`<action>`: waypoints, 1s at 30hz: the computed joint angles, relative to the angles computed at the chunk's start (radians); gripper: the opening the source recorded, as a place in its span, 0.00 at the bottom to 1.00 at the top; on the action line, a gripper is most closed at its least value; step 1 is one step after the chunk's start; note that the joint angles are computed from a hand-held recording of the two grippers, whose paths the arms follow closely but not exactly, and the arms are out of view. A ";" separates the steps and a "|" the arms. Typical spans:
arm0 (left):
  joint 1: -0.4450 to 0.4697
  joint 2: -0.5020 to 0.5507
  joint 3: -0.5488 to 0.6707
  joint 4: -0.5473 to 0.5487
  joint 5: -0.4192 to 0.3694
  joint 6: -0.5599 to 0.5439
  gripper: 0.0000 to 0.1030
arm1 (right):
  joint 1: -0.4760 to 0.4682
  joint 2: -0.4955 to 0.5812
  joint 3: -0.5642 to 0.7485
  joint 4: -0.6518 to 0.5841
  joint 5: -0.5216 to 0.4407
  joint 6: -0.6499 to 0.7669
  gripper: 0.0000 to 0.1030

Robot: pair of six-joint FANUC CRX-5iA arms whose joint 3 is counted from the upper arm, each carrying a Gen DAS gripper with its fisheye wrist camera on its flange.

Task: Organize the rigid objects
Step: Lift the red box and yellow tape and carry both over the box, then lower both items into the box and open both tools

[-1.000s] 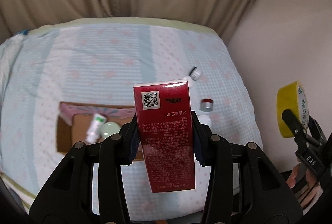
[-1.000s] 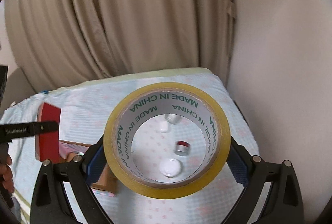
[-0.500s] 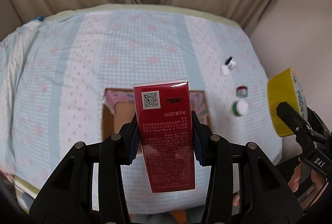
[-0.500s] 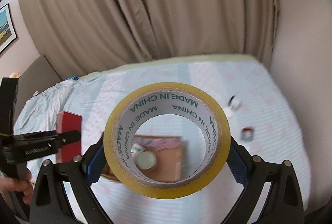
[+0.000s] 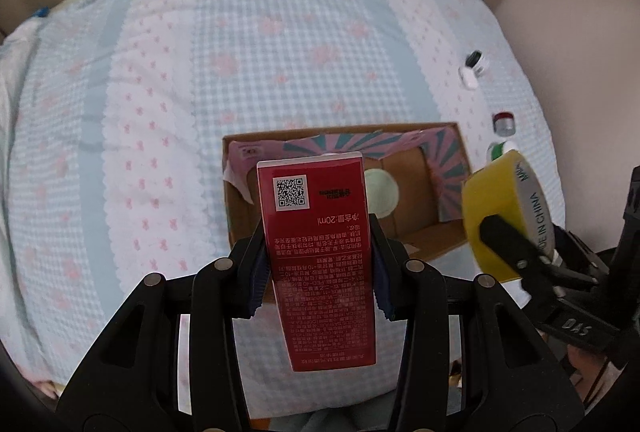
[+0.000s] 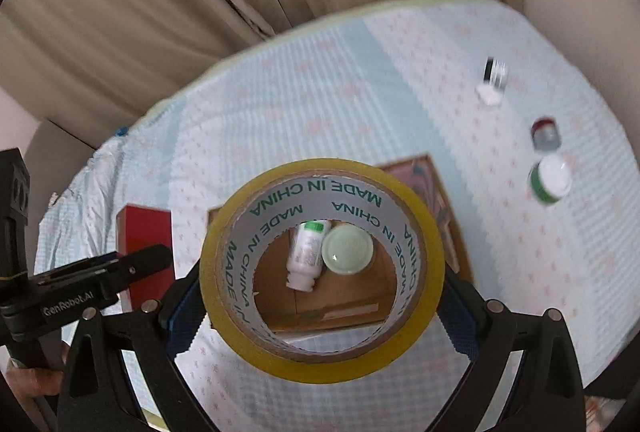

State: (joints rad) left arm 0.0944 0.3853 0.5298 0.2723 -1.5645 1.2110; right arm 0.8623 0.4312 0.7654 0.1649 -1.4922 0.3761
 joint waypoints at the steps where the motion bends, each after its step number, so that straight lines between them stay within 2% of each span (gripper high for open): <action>1: -0.003 0.016 -0.001 -0.002 0.005 -0.005 0.38 | -0.005 0.010 0.000 -0.013 -0.003 0.002 0.95; 9: -0.034 0.116 -0.013 -0.037 0.030 -0.028 0.38 | -0.066 0.058 -0.073 -0.112 0.052 -0.022 0.95; 18: -0.058 0.175 -0.025 -0.099 0.036 -0.031 0.38 | -0.110 0.071 -0.167 -0.168 0.137 -0.074 0.95; 21: -0.063 0.184 -0.022 -0.109 0.038 -0.027 0.38 | -0.116 0.057 -0.204 -0.176 0.168 -0.101 0.95; 25: -0.072 0.217 0.017 -0.115 -0.005 -0.008 0.38 | -0.108 0.038 -0.252 -0.131 0.200 -0.152 0.95; 27: -0.073 0.223 0.026 -0.109 -0.015 -0.004 0.46 | -0.109 0.035 -0.259 -0.128 0.211 -0.172 0.96; 28: -0.072 0.218 0.021 -0.098 -0.010 -0.011 0.75 | -0.115 0.030 -0.266 -0.141 0.226 -0.179 1.00; 29: -0.073 0.214 0.019 -0.093 -0.006 -0.017 0.98 | -0.117 0.020 -0.281 -0.142 0.245 -0.201 1.00; 30: -0.072 0.201 0.003 -0.080 0.016 -0.024 1.00 | -0.116 0.015 -0.290 -0.128 0.259 -0.218 1.00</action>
